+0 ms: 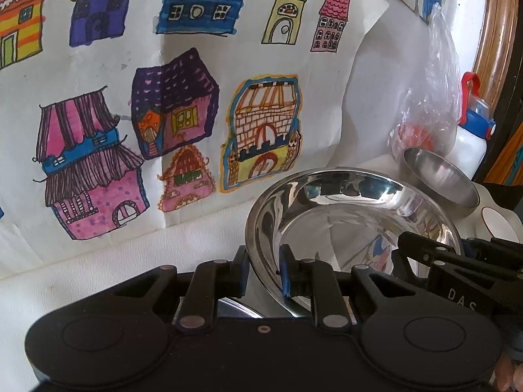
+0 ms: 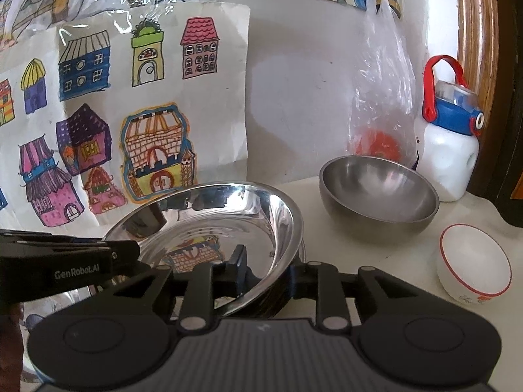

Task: Organize plates and bowls

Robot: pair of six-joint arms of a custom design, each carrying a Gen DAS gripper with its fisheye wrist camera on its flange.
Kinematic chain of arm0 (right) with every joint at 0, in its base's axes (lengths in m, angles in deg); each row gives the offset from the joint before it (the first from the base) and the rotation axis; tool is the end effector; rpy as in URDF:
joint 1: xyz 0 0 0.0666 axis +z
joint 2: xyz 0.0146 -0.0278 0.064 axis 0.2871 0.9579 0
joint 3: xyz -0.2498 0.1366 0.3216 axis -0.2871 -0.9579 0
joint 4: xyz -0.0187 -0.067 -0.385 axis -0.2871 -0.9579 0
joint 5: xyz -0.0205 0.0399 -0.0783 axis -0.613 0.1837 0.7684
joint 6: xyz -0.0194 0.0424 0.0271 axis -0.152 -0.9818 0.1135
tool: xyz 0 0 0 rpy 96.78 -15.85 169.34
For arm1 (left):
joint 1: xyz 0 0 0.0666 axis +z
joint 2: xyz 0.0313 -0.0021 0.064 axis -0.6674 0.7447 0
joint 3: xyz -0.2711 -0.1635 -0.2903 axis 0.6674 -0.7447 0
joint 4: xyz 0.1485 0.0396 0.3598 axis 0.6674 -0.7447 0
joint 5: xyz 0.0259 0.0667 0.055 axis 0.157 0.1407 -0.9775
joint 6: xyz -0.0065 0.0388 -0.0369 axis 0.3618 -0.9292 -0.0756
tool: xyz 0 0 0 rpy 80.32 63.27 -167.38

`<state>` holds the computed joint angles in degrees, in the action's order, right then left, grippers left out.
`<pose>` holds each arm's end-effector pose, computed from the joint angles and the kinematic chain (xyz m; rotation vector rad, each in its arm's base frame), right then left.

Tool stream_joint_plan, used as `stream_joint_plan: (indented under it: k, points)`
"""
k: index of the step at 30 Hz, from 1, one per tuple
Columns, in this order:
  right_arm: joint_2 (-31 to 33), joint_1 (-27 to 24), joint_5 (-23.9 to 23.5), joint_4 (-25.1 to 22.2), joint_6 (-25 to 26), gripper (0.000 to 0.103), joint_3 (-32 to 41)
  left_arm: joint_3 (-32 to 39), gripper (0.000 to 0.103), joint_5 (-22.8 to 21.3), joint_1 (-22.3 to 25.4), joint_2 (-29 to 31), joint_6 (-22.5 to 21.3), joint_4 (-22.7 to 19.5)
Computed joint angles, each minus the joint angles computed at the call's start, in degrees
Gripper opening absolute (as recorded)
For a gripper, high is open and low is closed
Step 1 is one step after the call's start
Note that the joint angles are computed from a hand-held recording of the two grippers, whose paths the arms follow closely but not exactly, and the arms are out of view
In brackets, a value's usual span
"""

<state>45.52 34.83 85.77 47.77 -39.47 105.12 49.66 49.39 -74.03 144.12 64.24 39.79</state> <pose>0.4582 0.1457 0.3014 -0.1890 2.1346 0.1219 0.4555 -0.2730 0.3107 -0.0589 2.2642 -0.1464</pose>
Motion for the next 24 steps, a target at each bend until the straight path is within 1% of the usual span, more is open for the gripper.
stream_joint_plan:
  k: [1, 3, 4, 6, 9, 11, 12, 13, 14, 17, 19, 20, 21, 22, 23, 24]
  points:
    - [0.0, 0.2, 0.5, 0.1, 0.4, 0.032, 0.0, 0.0, 0.021, 0.2, 0.1, 0.0, 0.1, -0.1]
    - [-0.1, 0.6, 0.9, 0.0, 1.2, 0.046, -0.1, -0.2, 0.021, 0.7, 0.2, -0.3, 0.4, -0.2]
    - [-0.2, 1.0, 2.0, 0.3, 1.9, 0.056, -0.3, -0.4, 0.022, 0.9, 0.2, -0.5, 0.6, -0.3]
    - [-0.4, 1.8, 4.6, 1.3, 3.4, 0.058, -0.8, -0.9, 0.021, -0.1, -0.1, -1.0, 0.2, 0.3]
    - [-0.9, 1.8, 5.2, 2.4, 4.2, 0.063, -1.4, -1.6, 0.022, -1.4, -0.3, -2.2, -0.2, 1.1]
    - [-1.5, 1.9, 5.6, 3.2, 4.3, 0.073, -1.9, -2.0, 0.023, -1.2, -0.1, -3.1, 0.4, 1.1]
    - [-1.9, 2.0, 6.0, 3.7, 4.3, 0.075, -2.2, -2.3, 0.026, -1.2, -0.1, -3.5, 0.6, 1.2]
    - [-2.5, 2.1, 6.1, 4.3, 4.3, 0.079, -2.7, -2.6, 0.028, -1.4, -0.1, -4.0, 0.7, 1.4]
    - [-3.2, 2.3, 6.1, 4.8, 4.1, 0.085, -3.2, -3.0, 0.030, -1.6, -0.2, -4.6, 0.8, 1.6]
    - [-6.0, 3.1, 5.6, 6.9, 3.4, 0.094, -5.5, -4.7, 0.039, -2.3, -0.5, -6.8, 0.9, 2.4]
    - [-8.2, 4.1, 6.1, 8.6, 3.1, 0.099, -7.2, -6.0, 0.049, -3.4, -0.9, -8.6, 1.1, 3.1]
    - [-9.3, 4.6, 6.4, 9.5, 2.7, 0.102, -8.1, -6.7, 0.052, -3.7, -1.0, -9.5, 1.2, 3.3]
    - [-10.3, 5.1, 6.6, 10.3, 2.2, 0.103, -8.9, -7.4, 0.056, -4.2, -1.2, -10.5, 1.2, 3.5]
    - [-11.4, 5.6, 6.8, 11.2, 1.4, 0.103, -9.8, -8.0, 0.063, -4.7, -1.3, -11.4, 1.1, 3.7]
    - [-12.6, 6.2, 6.9, 11.6, 0.6, 0.103, -10.6, -8.7, 0.068, -5.4, -1.5, -12.5, 1.2, 3.7]
    - [-13.5, 6.8, 7.1, 11.6, -0.2, 0.103, -11.2, -9.5, 0.075, -6.2, -1.7, -13.7, 1.2, 3.8]
